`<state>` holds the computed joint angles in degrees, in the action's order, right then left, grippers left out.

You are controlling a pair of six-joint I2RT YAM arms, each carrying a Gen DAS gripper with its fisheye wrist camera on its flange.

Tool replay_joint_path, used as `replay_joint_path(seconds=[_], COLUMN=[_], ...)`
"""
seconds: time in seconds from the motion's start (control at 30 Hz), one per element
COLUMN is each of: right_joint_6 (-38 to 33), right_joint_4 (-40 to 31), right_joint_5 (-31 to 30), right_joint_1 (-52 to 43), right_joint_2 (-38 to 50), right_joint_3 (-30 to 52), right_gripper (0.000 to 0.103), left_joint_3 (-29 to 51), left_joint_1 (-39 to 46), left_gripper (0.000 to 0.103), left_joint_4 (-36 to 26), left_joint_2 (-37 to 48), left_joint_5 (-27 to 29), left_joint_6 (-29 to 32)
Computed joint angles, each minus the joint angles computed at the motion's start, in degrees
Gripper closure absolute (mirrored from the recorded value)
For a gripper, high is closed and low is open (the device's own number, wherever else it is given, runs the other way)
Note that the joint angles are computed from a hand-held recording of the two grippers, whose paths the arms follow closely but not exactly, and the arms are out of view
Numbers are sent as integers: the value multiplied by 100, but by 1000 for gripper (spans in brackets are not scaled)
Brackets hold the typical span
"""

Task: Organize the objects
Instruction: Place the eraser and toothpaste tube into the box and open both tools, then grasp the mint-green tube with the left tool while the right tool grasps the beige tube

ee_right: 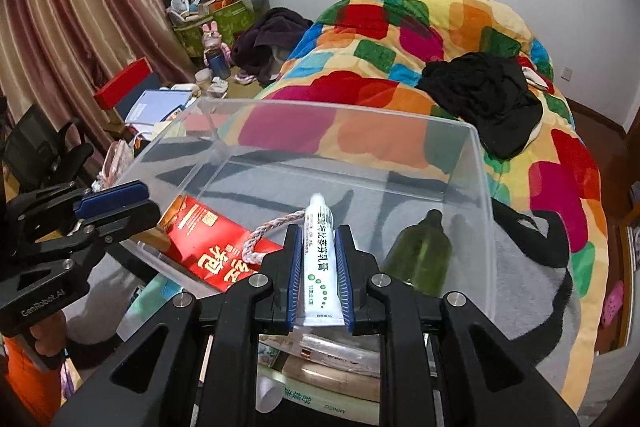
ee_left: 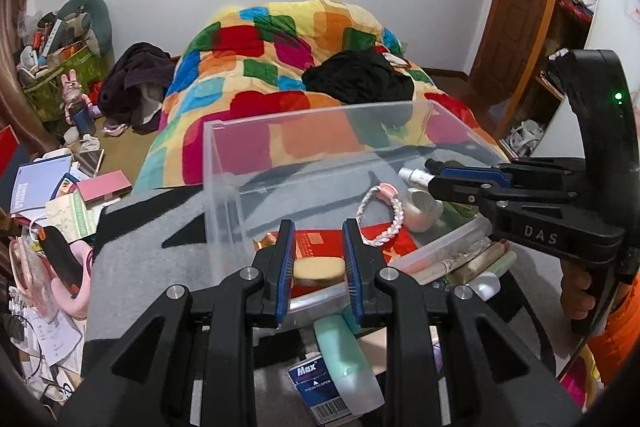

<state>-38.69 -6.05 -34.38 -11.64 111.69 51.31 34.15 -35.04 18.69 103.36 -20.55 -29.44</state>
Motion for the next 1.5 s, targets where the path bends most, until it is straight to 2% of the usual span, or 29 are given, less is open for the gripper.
replay_joint_path(seconds=[0.27,0.33,0.6,0.7,0.93,1.13,1.23,1.3,1.37,1.5], right_joint_6=[-359,-458,-1028,-1319,-1879,-1887,-1820,-1843,-1804,-1856], right_joint_4=[-106,-100,-441,-601,-874,-709,-627,-655,-566,-459], right_joint_5=[-69,-131,-601,-762,-856,-611,-503,-499,-468,-578], right_joint_1=[-120,-205,-749,-925,-1098,-988,-891,-839,-786,-850], right_joint_2=[-341,-490,-1042,-1212,-1237,-829,-563,-440,-390,-429], right_joint_3=[-266,-389,-745,-900,-1152,-1212,-1159,-1118,-1142,-1257], right_gripper=[87,83,72,63,57,55,55,55,56,63], left_joint_3=[-41,-111,-466,-555,-691,-807,-853,-919,-965,-1120], left_joint_1=[-37,-67,-578,-747,-883,-868,-887,-861,-842,-955], left_gripper=[77,73,44,42,41,41,42,55,60,78], left_joint_4=[-42,-54,-222,-289,-201,246,481,708,889,1067], left_joint_2=[-122,-225,-781,-852,-586,5,262,386,453,390], left_joint_5=[90,69,-502,-622,-529,-127,-108,25,81,-38], left_joint_6=[-35,-51,-237,-306,-590,-839,-939,-940,-963,-1064])
